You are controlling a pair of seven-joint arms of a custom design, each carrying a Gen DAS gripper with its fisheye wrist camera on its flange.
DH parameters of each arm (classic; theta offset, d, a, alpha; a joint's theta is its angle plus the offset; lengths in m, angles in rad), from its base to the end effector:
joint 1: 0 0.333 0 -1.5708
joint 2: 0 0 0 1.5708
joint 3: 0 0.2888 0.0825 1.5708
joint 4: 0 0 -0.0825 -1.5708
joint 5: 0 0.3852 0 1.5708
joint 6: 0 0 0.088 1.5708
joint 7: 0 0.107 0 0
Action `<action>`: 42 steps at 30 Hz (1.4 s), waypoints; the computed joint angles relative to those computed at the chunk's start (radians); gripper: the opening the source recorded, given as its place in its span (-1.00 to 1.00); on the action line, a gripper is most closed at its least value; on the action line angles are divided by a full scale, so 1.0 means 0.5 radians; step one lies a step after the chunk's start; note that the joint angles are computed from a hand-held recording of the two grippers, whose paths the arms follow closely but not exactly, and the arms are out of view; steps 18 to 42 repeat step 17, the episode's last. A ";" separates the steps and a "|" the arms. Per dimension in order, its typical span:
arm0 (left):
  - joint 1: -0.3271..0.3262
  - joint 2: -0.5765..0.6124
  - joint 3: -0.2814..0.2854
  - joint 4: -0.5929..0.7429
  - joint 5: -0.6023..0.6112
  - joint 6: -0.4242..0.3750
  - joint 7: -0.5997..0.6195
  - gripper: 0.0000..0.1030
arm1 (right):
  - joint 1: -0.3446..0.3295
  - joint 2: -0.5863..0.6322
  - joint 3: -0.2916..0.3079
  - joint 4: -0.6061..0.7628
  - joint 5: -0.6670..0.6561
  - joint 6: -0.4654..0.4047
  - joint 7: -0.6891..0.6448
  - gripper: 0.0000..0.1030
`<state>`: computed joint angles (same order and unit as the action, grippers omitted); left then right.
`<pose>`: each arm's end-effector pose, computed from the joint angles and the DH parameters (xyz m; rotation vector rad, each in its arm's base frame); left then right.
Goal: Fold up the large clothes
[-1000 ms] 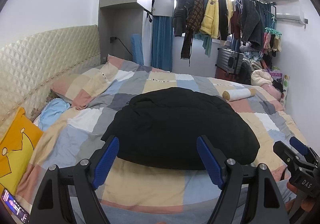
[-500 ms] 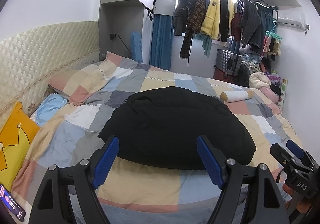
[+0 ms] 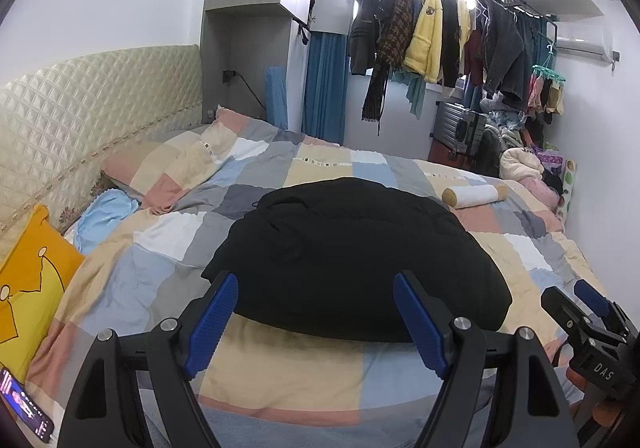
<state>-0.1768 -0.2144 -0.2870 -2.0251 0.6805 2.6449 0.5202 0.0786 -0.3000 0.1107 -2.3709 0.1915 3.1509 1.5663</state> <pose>0.4809 -0.2735 0.6028 -1.7338 1.5722 -0.9622 0.4997 0.0831 0.5463 -1.5362 1.5120 -0.7583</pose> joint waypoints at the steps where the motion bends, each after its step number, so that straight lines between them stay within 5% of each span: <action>1: -0.001 -0.004 0.002 -0.003 -0.004 0.001 0.001 0.55 | -0.012 -0.001 0.011 -0.001 -0.005 0.002 0.010 1.00; 42: -0.005 0.001 -0.003 0.002 0.002 -0.020 0.009 0.55 | -0.038 -0.007 0.027 -0.007 -0.033 0.004 0.035 1.00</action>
